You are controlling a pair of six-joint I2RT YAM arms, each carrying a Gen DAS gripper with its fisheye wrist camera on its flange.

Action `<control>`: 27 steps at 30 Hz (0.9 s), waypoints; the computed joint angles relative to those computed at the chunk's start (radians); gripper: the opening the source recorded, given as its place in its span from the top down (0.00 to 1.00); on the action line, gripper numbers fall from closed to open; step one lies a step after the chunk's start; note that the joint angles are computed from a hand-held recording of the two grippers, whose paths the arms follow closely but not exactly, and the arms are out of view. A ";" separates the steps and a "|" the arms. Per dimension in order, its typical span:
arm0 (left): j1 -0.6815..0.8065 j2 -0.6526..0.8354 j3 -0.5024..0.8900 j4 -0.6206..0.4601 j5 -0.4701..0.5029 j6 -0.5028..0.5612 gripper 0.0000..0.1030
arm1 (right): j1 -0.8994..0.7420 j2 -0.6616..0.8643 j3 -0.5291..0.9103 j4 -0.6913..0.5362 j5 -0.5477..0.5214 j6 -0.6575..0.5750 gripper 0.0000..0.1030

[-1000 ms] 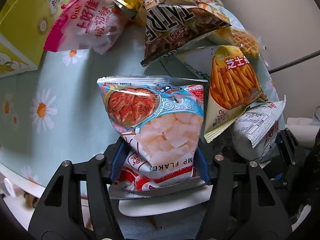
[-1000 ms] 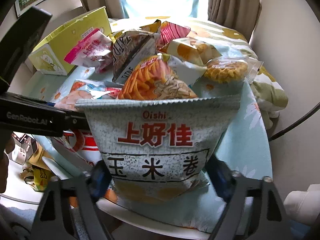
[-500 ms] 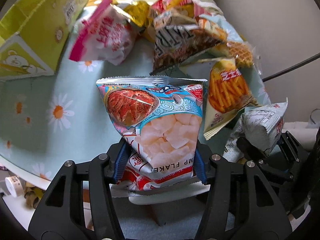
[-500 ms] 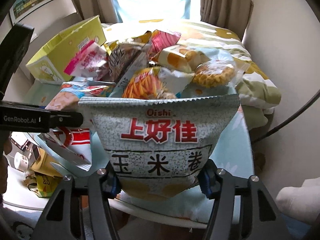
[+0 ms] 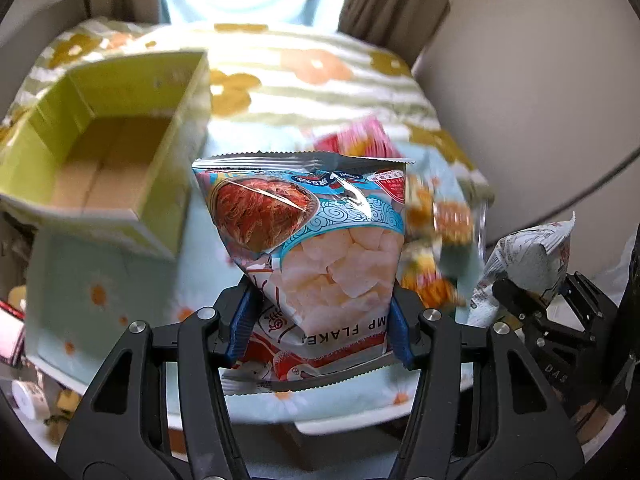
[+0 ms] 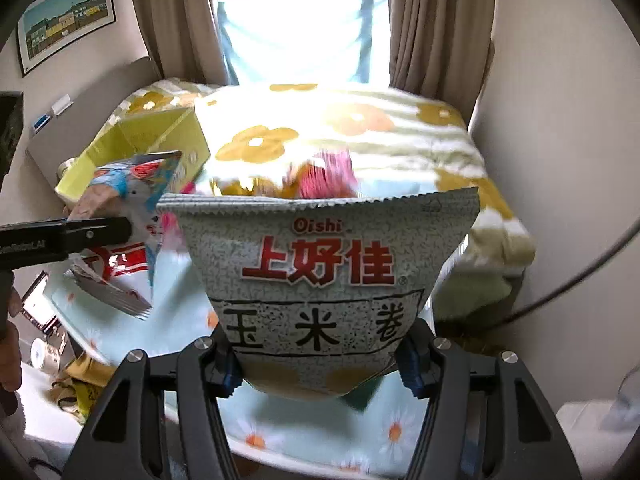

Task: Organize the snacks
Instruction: 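Carry both held bags over the cardboard box and release them inside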

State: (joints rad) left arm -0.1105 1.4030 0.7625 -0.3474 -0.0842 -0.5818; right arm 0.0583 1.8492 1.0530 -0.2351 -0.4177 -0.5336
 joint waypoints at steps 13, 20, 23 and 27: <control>0.614 0.049 0.262 -0.112 0.299 0.481 0.50 | 0.387 0.090 0.355 -0.070 0.152 0.356 0.45; 0.866 0.318 0.556 -0.234 0.423 0.716 0.50 | 0.590 0.342 0.747 -0.178 0.240 0.511 0.45; 0.924 0.460 0.679 -0.272 0.431 0.798 0.50 | 0.650 0.453 0.908 -0.237 0.272 0.554 0.45; 0.960 0.653 0.842 -0.318 0.414 0.852 0.50 | 0.710 0.653 1.221 -0.395 0.291 0.596 0.45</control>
